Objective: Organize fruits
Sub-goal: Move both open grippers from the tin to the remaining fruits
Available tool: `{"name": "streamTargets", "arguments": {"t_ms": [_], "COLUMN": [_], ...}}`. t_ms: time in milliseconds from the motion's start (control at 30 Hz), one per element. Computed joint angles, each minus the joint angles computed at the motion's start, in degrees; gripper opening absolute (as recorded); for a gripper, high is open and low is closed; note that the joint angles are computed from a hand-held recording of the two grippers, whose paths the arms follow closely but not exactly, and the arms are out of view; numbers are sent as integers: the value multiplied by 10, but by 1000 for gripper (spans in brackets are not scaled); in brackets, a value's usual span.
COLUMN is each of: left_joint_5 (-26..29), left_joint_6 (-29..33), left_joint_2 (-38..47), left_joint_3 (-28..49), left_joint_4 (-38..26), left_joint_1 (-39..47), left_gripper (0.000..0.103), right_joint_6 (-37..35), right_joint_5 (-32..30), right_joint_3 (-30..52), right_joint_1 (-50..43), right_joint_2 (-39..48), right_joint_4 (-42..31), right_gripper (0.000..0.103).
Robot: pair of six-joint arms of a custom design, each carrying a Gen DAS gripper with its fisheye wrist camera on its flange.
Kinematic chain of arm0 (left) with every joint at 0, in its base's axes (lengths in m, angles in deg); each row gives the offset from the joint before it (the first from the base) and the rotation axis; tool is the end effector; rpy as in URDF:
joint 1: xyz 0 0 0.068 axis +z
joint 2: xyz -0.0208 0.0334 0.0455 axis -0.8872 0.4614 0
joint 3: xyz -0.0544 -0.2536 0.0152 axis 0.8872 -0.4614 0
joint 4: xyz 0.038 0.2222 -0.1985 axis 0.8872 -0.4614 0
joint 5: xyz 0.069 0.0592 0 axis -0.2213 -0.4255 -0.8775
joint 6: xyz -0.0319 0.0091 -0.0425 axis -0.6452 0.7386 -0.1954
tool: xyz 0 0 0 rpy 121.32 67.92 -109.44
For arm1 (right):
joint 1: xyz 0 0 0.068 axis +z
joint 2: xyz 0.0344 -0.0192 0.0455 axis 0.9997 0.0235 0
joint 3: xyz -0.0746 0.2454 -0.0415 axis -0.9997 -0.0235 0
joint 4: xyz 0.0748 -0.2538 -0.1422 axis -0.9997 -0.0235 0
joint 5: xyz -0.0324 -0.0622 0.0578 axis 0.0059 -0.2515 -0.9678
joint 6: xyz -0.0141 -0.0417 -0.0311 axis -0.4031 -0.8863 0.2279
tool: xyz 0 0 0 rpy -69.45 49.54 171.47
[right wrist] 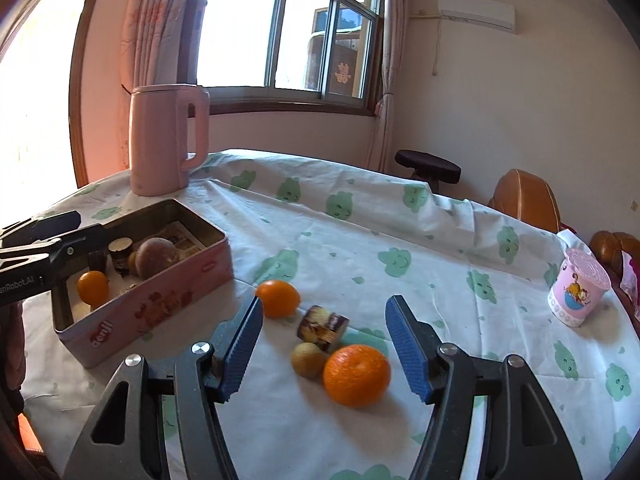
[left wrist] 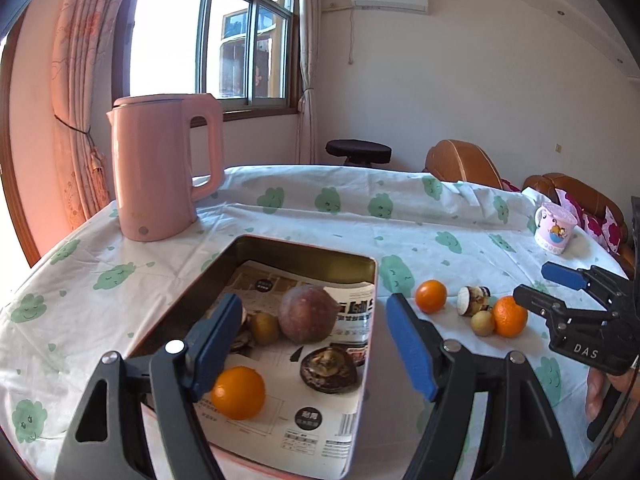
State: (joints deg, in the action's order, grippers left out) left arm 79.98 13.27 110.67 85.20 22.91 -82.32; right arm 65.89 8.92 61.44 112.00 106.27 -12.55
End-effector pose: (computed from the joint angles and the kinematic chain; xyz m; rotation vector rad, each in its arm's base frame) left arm 0.3017 -0.1178 0.0143 0.6135 2.0332 -0.4035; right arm 0.1972 0.0635 0.0110 0.2441 2.1669 -0.2554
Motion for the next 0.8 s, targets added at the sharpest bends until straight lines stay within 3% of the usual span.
{"name": "streamTargets", "arguments": {"t_ms": [267,500,567,600,800], "left_joint_5": [-53,-67,-69,-69,-66], "left_joint_6": [19,25,25,24,21], "left_joint_2": [5,22,27,29,48], "left_joint_3": [10,41,48,50,76], "left_joint_4": [-12,-48,-55,-59,-92], "left_joint_1": [-89,-117,-124,-127,-159], "left_gripper": [77,77,77,77,77], "right_joint_6": [-21,-30,-31,-33,-19], "right_joint_5": [-108,-174,-191,-203,-199], "right_joint_3": [0,35,37,35,-3], "right_joint_1": [-82,-119,-130,-136,-143], "right_joint_2": [51,76,81,81,62], "right_joint_4": [29,-9,-11,-7,42], "right_gripper": [65,65,59,50,48]}}
